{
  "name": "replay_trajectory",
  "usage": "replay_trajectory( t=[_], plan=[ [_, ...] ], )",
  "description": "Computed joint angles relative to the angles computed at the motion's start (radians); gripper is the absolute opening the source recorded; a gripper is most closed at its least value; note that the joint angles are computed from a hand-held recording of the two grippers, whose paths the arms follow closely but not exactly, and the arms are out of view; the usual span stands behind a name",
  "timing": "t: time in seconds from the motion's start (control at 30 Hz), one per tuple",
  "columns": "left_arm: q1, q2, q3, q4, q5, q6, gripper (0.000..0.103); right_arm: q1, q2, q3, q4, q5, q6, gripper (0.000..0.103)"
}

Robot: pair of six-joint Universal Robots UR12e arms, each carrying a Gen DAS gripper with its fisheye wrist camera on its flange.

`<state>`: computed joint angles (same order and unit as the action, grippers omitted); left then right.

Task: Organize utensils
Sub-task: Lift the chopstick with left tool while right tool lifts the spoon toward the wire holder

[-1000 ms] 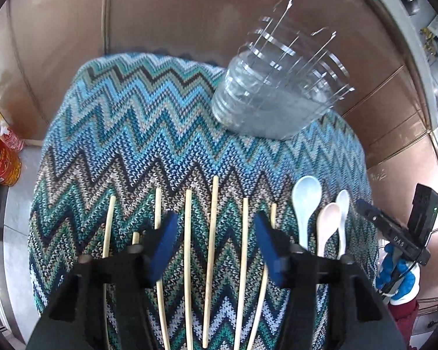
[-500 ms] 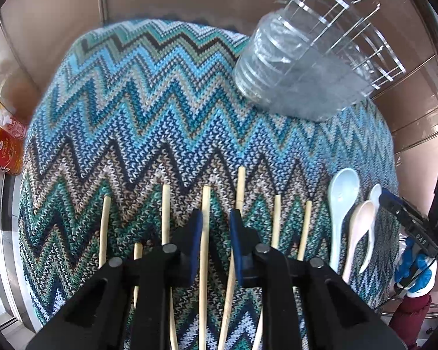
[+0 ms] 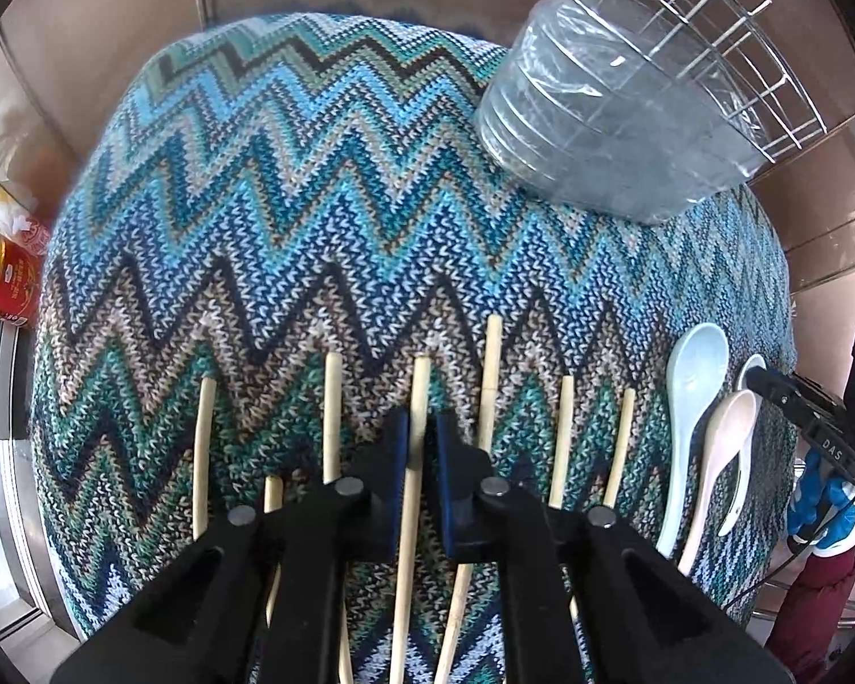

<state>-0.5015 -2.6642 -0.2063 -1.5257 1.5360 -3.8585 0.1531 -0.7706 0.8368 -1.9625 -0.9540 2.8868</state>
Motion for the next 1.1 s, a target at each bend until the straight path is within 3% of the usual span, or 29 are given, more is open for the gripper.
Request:
replay_trajectory(
  t=[0.07, 0.17, 0.53, 0.73, 0.93, 1.1],
  plan=[
    [0.001, 0.002, -0.006, 0.008, 0.003, -0.008, 0.005, 0.001, 0.002, -0.004, 0.0, 0.0, -0.013, 0.006],
    [0.0, 0.064, -0.125, 0.09, 0.023, -0.005, 0.004, 0.002, -0.013, 0.019, -0.036, -0.014, -0.018, 0.005],
    [-0.03, 0.233, -0.399, 0.348, 0.18, 0.0, 0.004, 0.006, -0.179, 0.252, -0.332, -0.129, 0.015, 0.005],
    [-0.041, 0.316, -0.515, 0.5, 0.227, -0.005, 0.004, 0.012, -0.256, 0.337, -0.467, -0.171, 0.055, 0.005],
    [-0.058, 0.298, -0.442, 0.605, 0.314, 0.025, 0.004, 0.036, -0.249, 0.283, -0.592, -0.196, 0.132, 0.005],
    [-0.066, 0.201, -0.223, 0.663, 0.414, 0.09, 0.004, 0.07, -0.192, 0.17, -0.682, -0.263, 0.196, 0.005]
  ],
)
